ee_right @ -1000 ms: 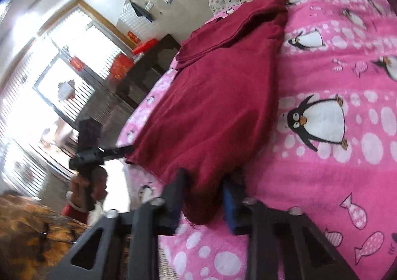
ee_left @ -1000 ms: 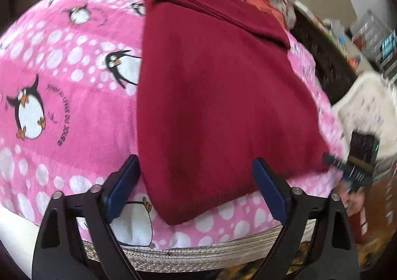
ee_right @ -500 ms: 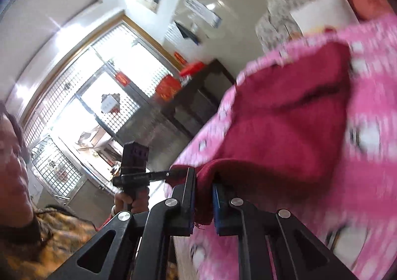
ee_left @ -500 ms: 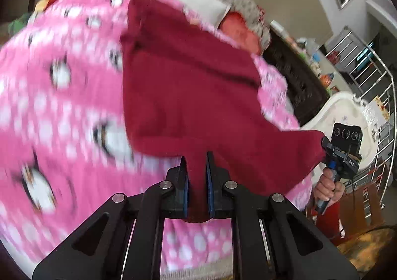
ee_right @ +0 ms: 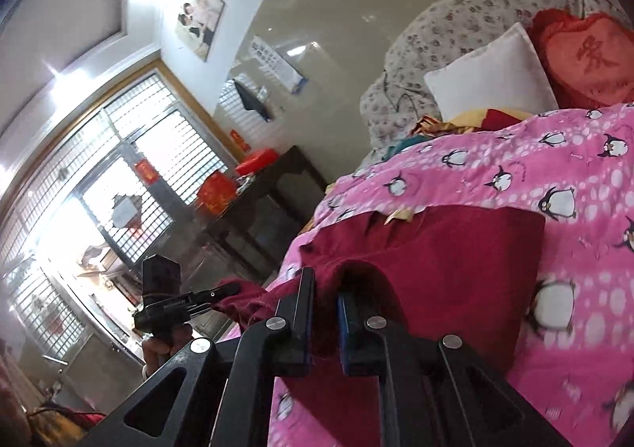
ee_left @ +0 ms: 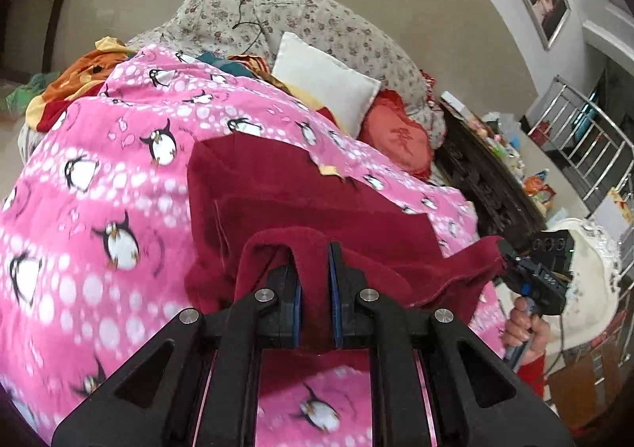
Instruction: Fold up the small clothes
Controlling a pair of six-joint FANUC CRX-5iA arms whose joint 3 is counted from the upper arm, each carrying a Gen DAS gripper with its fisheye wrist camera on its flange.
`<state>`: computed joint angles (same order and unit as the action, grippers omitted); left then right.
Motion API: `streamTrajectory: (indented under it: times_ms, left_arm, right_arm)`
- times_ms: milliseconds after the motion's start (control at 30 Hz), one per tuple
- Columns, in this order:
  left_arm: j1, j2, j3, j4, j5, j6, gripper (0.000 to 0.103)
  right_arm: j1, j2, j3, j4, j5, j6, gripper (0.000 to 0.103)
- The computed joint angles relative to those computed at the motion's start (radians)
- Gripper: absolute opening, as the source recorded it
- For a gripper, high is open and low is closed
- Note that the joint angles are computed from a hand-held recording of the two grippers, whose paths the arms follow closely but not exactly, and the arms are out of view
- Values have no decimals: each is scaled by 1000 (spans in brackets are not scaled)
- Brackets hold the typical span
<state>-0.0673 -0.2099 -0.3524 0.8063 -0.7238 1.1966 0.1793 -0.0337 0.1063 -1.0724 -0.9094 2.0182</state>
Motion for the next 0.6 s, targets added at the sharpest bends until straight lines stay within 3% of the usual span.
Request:
streamTrajectory:
  times_ms: [200, 467, 600]
  left_arm:
    - [-25, 62, 64, -81, 22, 63, 10]
    - [-37, 147, 171, -150, 46, 145, 10]
    - [-42, 206, 255, -241, 33, 215, 10]
  right_arm:
    - [14, 28, 29, 22, 25, -7, 9]
    - [61, 51, 53, 133, 139, -88, 9]
    - [62, 97, 87, 169, 160, -139, 9]
